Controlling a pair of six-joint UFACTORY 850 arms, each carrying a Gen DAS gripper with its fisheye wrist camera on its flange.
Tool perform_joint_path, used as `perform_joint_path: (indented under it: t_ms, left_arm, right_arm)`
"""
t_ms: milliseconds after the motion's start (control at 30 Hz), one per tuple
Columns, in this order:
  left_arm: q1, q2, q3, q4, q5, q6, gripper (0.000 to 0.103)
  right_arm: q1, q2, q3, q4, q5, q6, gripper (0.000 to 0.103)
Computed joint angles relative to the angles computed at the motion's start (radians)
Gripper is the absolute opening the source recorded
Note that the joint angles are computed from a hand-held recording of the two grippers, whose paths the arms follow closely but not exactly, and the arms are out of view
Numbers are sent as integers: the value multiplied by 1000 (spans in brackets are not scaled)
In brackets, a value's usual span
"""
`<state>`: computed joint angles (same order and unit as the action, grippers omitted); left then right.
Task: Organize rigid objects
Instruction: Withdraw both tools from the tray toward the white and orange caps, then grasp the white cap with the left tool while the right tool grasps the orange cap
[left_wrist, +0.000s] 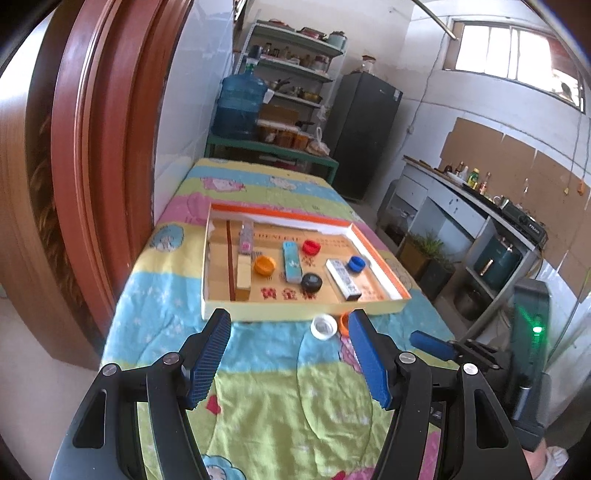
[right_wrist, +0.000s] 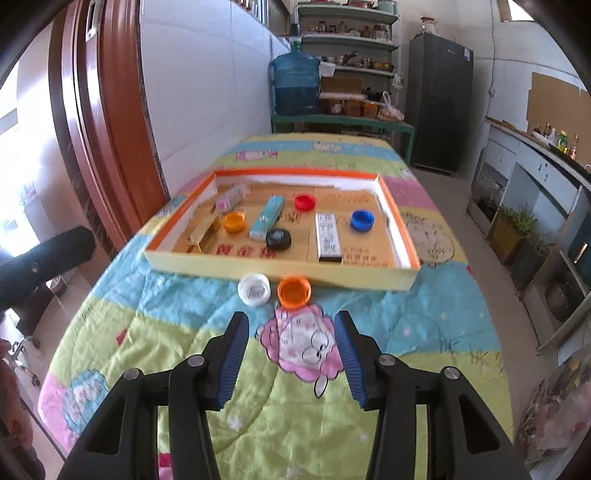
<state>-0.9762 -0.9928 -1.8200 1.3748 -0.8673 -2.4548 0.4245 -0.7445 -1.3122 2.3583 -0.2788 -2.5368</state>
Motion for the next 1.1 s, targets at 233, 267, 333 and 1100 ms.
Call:
perform_joint_path:
  t_ms: [233,267,333,1100]
  left_arm:
    - [13,-37,-37,-34,48,25,68]
    - [15,-40,-41,-37,52,29,68]
    - [18,-47,-48,-41,63,33,68]
    - [86,-227,-351,-350,152,489,68]
  right_arm:
    - [3,-89,-107,-114,66,131,48]
    - [4,-102,-127,-156,76,172,48]
    - [7,-130,-168,-297,91,308,48]
    - [2,-190,-256,-521,83,517,30]
